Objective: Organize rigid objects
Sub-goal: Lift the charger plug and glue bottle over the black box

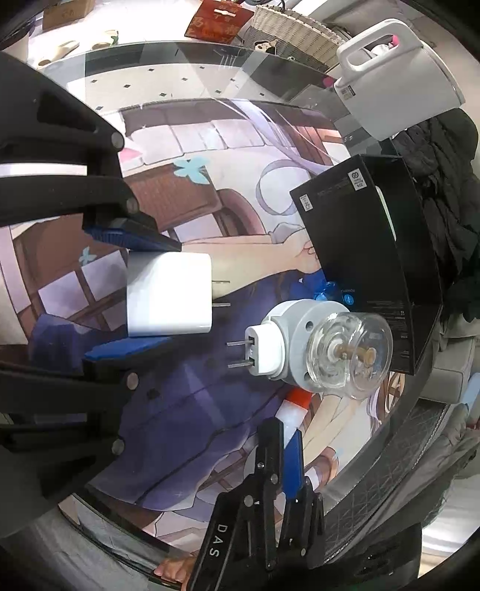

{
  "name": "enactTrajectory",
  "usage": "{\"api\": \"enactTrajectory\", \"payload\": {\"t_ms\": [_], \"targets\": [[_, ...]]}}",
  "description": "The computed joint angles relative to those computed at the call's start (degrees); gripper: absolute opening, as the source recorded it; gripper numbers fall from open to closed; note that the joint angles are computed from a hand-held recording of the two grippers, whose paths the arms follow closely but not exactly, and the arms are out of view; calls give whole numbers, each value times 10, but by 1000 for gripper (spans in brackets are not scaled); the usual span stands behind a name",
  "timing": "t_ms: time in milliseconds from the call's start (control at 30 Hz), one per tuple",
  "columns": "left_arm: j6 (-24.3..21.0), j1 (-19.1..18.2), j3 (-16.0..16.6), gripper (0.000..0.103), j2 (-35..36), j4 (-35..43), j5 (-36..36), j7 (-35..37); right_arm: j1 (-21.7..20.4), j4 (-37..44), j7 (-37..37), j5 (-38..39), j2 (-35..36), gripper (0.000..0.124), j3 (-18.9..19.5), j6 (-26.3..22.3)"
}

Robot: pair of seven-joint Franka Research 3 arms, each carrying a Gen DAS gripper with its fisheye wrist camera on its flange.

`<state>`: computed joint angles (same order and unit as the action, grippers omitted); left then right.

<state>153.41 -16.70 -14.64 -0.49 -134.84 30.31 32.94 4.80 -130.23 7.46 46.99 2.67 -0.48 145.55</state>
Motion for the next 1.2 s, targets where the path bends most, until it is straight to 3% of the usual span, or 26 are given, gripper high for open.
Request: {"api": "enactTrajectory", "payload": {"t_ms": [300, 467, 667, 767, 1000, 1200], "targets": [[5, 2, -3, 41, -14, 0, 36, -34, -3, 0, -19, 31, -13, 19, -5, -16], [2, 1, -3, 41, -6, 2, 24, -21, 0, -1, -4, 2, -5, 19, -4, -16], [-10, -2, -3, 41, -4, 7, 37, -31, 10, -16, -30, 8, -7, 28, 6, 29], [-2, -1, -2, 41, -7, 4, 43, -37, 11, -17, -27, 7, -8, 21, 5, 25], [-4, 7, -8, 41, -36, -3, 129, -118, 8, -26, -77, 85, -45, 20, -6, 3], [-19, 22, -27, 41, -73, -8, 257, -238, 13, -38, -149, 190, -87, 20, -25, -22]]}}
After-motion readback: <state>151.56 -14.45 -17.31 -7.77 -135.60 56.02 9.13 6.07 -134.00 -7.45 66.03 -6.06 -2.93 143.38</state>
